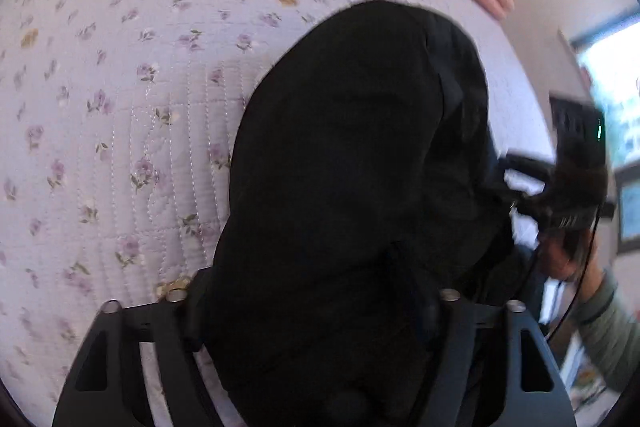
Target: Fold large clothes
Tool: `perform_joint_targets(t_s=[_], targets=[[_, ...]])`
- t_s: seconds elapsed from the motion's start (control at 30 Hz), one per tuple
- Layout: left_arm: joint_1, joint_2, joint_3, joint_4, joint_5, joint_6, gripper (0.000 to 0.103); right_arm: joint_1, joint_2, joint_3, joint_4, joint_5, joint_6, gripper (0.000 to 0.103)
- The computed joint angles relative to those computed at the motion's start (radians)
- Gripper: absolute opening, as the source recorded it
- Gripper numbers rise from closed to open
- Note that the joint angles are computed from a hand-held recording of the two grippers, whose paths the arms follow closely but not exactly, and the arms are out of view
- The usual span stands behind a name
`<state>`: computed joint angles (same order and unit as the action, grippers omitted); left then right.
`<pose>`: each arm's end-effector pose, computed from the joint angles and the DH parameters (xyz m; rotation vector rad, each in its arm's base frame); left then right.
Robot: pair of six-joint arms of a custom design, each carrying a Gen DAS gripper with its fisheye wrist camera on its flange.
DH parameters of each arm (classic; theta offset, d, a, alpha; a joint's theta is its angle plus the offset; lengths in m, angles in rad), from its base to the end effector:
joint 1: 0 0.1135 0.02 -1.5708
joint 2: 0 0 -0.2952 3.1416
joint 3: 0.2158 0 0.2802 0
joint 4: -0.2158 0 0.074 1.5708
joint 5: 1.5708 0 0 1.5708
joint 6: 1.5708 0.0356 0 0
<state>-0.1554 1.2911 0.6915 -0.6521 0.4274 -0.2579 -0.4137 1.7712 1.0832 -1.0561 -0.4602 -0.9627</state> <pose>0.2266 -0.0504 0.1913 -0.0464 2.8386 -0.6963 0.2902 -0.1102 0.1710 -0.7299 2.8099 0.6853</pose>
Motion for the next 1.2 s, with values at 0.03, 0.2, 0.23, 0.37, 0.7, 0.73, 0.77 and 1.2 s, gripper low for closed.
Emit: perform_joint_targets(t_s=[0.03, 0.2, 0.23, 0.37, 0.7, 0.73, 0.77, 1.2], targets=[[-0.007, -0.023, 0.009, -0.002, -0.012, -0.001, 0.049, -0.009, -0.004, 0.0, -0.01, -0.017, -0.006, 0.055], [-0.113, -0.043, 0.112, 0.009, -0.114, 0.014, 0.023, -0.12, -0.065, 0.02, -0.066, -0.097, -0.046, 0.019], [-0.122, -0.047, 0.129, 0.022, -0.115, 0.012, 0.022, -0.138, -0.076, 0.032, -0.071, -0.113, -0.046, 0.017], [-0.148, 0.026, 0.17, 0.108, -0.167, 0.005, 0.023, -0.202, -0.158, 0.025, -0.034, -0.152, -0.014, 0.017], [-0.111, 0.018, 0.089, 0.058, -0.253, 0.027, 0.066, -0.152, -0.091, -0.072, 0.116, 0.008, 0.111, 0.053], [-0.114, -0.016, 0.095, 0.032, -0.273, 0.024, 0.066, -0.169, -0.095, -0.048, 0.09, 0.012, 0.102, 0.056], [-0.103, -0.066, 0.106, -0.015, -0.3, 0.031, 0.067, -0.192, -0.122, -0.034, 0.064, 0.01, 0.081, 0.057], [-0.341, -0.001, 0.225, -0.035, -0.413, -0.072, 0.067, 0.091, -0.396, -0.096, 0.047, 0.01, 0.172, 0.06]])
